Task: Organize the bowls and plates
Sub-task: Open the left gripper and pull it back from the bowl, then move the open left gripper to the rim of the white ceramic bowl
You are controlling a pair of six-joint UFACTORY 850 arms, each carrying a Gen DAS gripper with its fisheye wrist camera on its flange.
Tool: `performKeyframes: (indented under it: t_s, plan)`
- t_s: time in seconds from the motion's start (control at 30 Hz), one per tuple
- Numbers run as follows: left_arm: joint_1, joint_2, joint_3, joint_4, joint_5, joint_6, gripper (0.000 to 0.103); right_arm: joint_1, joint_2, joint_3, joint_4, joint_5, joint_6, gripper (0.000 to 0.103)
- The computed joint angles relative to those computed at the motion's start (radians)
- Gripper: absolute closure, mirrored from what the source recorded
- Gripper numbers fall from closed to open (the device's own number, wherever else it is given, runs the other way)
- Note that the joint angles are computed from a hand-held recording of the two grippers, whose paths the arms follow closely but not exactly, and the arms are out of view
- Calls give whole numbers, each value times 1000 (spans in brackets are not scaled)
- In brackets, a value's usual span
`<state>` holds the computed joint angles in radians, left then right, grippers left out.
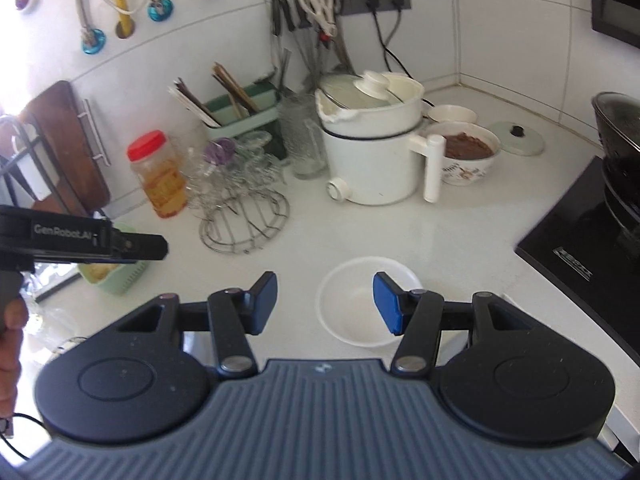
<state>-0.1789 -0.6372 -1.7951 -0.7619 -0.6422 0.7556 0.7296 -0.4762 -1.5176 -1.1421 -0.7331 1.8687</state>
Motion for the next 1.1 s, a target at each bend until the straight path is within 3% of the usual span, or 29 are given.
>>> performKeyframes:
  t_s: [0.23, 0.37, 0.57, 0.77, 0.87, 1.0, 1.1]
  plan:
    - [-42, -50, -15, -77, 37, 91, 57, -52, 25, 75, -9, 40, 26, 47]
    - [-65, -156, -115, -56, -40, 38, 57, -86, 23, 108, -51, 62, 80, 47]
    - [-101, -247, -190, -9, -59, -26, 57, -132, 4, 153, -117, 129, 95, 47]
    - [-130, -319, -257, 67, -75, -139, 57, -194, -8, 183, -126, 304, 153, 47]
    - [-140, -342, -285, 99, -89, -180, 57, -203, -31, 170, -116, 297, 131, 48]
    - [-151, -350, -298, 107, -96, -173, 57, -227, -50, 163, -83, 350, 139, 48]
    - [-160, -357, -310, 135, -93, -197, 59, -231, -70, 140, 8, 341, 53, 58]
